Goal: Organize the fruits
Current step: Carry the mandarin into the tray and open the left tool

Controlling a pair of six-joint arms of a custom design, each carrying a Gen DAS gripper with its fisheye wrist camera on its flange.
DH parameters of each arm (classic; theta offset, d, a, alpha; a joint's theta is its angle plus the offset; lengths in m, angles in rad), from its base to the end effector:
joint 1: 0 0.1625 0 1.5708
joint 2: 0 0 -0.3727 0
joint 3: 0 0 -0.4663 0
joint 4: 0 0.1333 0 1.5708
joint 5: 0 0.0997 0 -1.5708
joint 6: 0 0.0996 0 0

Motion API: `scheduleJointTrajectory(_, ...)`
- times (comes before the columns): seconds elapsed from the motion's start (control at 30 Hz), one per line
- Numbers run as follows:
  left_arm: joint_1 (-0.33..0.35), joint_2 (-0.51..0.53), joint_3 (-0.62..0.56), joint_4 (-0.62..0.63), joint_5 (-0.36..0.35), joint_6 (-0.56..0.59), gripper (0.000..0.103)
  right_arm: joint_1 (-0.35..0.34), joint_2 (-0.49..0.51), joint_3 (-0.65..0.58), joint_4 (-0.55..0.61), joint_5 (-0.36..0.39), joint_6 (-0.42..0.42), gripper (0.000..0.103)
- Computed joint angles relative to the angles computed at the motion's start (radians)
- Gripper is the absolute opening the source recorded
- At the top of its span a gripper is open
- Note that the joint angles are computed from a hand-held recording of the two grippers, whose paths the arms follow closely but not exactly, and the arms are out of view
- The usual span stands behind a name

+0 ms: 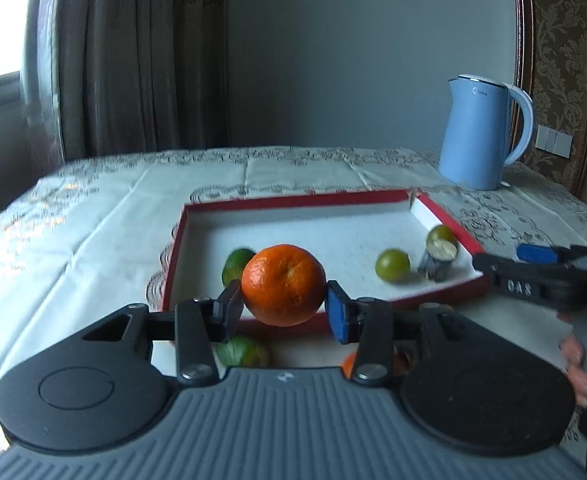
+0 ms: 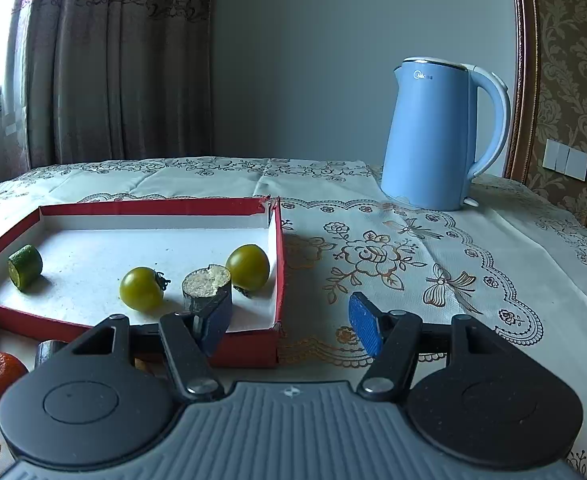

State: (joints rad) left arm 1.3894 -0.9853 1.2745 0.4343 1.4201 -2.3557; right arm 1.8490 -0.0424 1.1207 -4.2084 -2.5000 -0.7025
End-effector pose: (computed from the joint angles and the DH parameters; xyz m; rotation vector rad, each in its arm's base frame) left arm 0.0266 -0.6766 0.2002 1.1125 2.3052 -1.0438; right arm 0.2309 -0.6138 -0.1336 0.0534 -1.7584 1.3571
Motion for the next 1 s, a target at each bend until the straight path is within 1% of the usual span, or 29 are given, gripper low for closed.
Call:
scheduleJointTrajectory(0.1, -0.005, 0.029, -0.039, 0.013, -0.003, -0.007, 0.041, 0.001, 0.0, -0.001, 0.002, -0.004, 0.001, 0.064)
scheduleJointTrajectory(0.23, -0.012, 0.073, -0.087, 0.009, -0.026, 0.0, 0.041, 0.001, 0.001, -0.004, 0.009, -0.009, 0.002, 0.064)
scheduleJointTrajectory(0.33, -0.011, 0.119, -0.144, 0.034, -0.028, -0.003, 0.041, 0.001, 0.004, -0.009, 0.008, -0.01, -0.004, 0.064)
scheduleJointTrajectory(0.6, -0.014, 0.253, -0.3, 0.092, -0.07, 0.008, 0.041, 0.002, 0.009, -0.017, 0.007, -0.012, -0.014, 0.064)
scheduleJointTrajectory(0.77, -0.014, 0.327, -0.39, 0.155, -0.068, 0.004, 0.041, 0.003, 0.012, -0.022, 0.007, -0.008, -0.022, 0.065)
scheduleJointTrajectory(0.9, -0.017, 0.371, -0.438, 0.172, -0.091, 0.009, 0.041, 0.002, 0.011, -0.02, 0.014, -0.006, -0.018, 0.065)
scheduleJointTrajectory(1.0, -0.014, 0.417, -0.507, 0.218, -0.101, -0.014, 0.041, 0.002, 0.011, -0.019, 0.02, -0.005, -0.016, 0.065)
